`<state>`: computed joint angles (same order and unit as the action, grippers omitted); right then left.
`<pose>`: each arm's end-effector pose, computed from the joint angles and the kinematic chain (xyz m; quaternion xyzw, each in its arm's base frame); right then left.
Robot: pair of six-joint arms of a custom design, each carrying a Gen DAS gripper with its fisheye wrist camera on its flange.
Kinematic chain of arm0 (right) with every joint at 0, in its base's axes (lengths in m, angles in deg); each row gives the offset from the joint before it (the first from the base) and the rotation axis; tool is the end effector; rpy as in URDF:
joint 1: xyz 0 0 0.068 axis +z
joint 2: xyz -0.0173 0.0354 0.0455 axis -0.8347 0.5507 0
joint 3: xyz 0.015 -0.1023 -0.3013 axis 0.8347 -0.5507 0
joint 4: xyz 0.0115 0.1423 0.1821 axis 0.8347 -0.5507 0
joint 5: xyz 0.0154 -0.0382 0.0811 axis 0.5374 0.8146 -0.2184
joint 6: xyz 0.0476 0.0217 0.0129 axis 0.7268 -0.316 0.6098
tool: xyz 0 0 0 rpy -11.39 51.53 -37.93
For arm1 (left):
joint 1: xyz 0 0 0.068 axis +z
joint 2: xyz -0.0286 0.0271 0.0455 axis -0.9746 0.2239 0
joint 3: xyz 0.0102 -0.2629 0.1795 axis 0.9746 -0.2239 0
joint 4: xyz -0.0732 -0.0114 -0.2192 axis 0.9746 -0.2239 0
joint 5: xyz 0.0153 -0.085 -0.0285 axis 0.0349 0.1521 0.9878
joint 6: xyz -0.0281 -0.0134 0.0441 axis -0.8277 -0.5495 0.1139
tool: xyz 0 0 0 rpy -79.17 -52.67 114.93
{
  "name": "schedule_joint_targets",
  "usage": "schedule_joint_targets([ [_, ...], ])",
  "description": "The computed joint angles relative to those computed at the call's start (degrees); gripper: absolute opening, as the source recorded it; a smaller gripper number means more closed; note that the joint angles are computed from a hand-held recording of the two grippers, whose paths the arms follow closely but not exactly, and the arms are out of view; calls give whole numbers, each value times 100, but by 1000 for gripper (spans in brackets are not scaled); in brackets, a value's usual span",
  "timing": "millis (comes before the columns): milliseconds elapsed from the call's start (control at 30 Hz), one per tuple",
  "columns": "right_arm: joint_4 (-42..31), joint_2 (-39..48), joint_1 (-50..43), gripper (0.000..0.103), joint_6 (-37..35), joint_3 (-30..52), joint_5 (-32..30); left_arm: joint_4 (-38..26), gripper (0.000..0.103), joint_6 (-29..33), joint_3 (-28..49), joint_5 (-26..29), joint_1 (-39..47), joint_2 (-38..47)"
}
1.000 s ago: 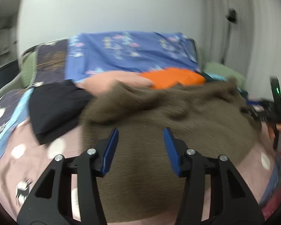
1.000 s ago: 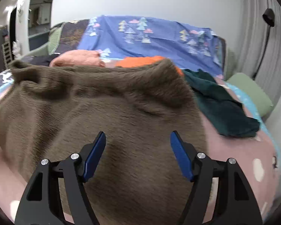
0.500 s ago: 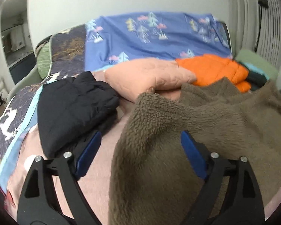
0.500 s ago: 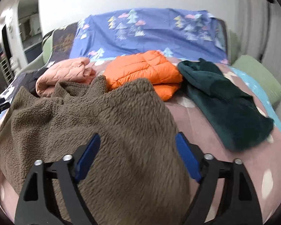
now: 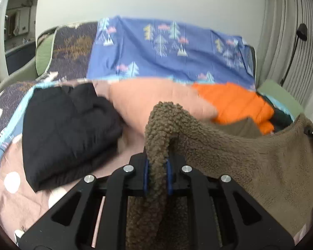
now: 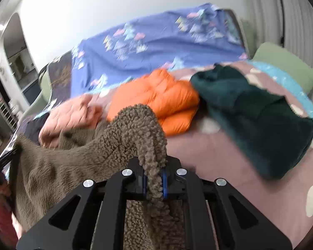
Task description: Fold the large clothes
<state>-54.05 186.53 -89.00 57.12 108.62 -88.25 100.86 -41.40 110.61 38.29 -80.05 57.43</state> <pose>0.3446 -0.1935 0.2364 -0.0441 0.9076 0.1232 0.3989 0.2831 -0.0118 0.2080 -0.0793 0.8826 -0.0180 0.4630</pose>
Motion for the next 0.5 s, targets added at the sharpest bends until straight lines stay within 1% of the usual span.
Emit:
schedule_joint_targets([
  [33,157,97,120,11,68,-3,239,5,16,50,113,-206,-55,125],
  [67,324,326,361,13,11,8,786,-36,25,124,292,-389,-99,403],
  [100,408,612,574,14,-123,44,1324,-206,32,238,553,-569,-126,824],
  [133,506,877,687,18,-164,62,1644,-385,46,340,742,-783,-163,1179],
  [167,692,1209,814,30,-196,6,2060,-275,56,341,910,-1262,-259,1821],
  [200,924,1343,826,32,-234,-104,2114,-605,57,538,1114,-991,-133,2269],
  [233,1005,1302,776,34,-200,-155,2027,-440,57,406,1059,-742,-32,2430],
  [267,984,1206,725,42,-127,-161,1985,-156,57,260,854,-477,122,2302],
  [300,1030,1102,702,47,-86,-210,2031,-201,57,261,791,-329,229,2107],
  [333,1044,1048,683,52,-121,-246,2027,-217,56,284,758,-313,248,2041],
  [400,1051,891,650,52,-231,-348,2032,-211,51,367,657,-397,185,1905],
  [467,1352,453,574,52,-153,-765,1937,-275,42,331,550,-536,72,1647],
  [500,1499,193,497,52,-85,-990,1769,-271,41,300,465,-599,8,1457],
])
